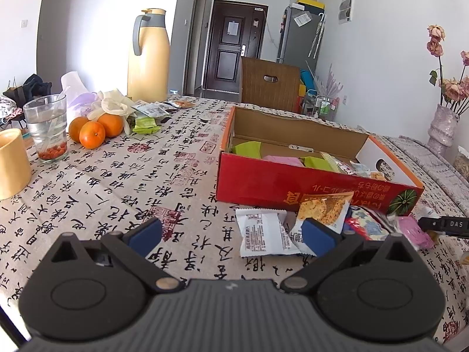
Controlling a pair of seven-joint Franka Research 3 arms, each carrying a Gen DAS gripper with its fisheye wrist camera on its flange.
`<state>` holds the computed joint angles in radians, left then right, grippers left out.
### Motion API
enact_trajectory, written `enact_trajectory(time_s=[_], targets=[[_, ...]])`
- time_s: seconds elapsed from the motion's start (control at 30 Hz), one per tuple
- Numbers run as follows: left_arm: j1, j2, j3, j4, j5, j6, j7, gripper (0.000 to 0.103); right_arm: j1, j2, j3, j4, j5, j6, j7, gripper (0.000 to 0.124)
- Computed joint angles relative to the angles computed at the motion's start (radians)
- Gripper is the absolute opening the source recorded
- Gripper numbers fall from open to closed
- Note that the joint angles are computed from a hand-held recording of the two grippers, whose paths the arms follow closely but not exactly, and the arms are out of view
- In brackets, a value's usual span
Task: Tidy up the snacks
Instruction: 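Grasp the white printed sachet with the right gripper, then grasp the flat white sachet with the left gripper while the right gripper holds its sachet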
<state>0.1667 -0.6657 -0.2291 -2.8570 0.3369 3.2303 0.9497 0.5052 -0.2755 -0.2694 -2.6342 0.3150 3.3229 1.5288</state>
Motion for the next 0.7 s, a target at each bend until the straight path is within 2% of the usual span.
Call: enact_trajectory(time_s=[0.23, 0.47, 0.7], targets=[[0.016, 0.004, -0.01, 0.007, -0.001, -0.016, -0.008, 0.103, -0.089, -0.047, 0.096, -0.069, -0.011, 0.086, 0.034, 0.022], [0.029, 0.051, -0.026, 0.042, 0.01, -0.041, -0.02, 0.103, -0.205, -0.119, 0.251, -0.156, 0.011, 0.17, 0.065, 0.021], [0.1, 0.163, -0.105, 0.147, 0.059, -0.086, -0.062, 0.103, -0.233, -0.19, 0.325, -0.217, 0.039, 0.213, 0.078, 0.021]])
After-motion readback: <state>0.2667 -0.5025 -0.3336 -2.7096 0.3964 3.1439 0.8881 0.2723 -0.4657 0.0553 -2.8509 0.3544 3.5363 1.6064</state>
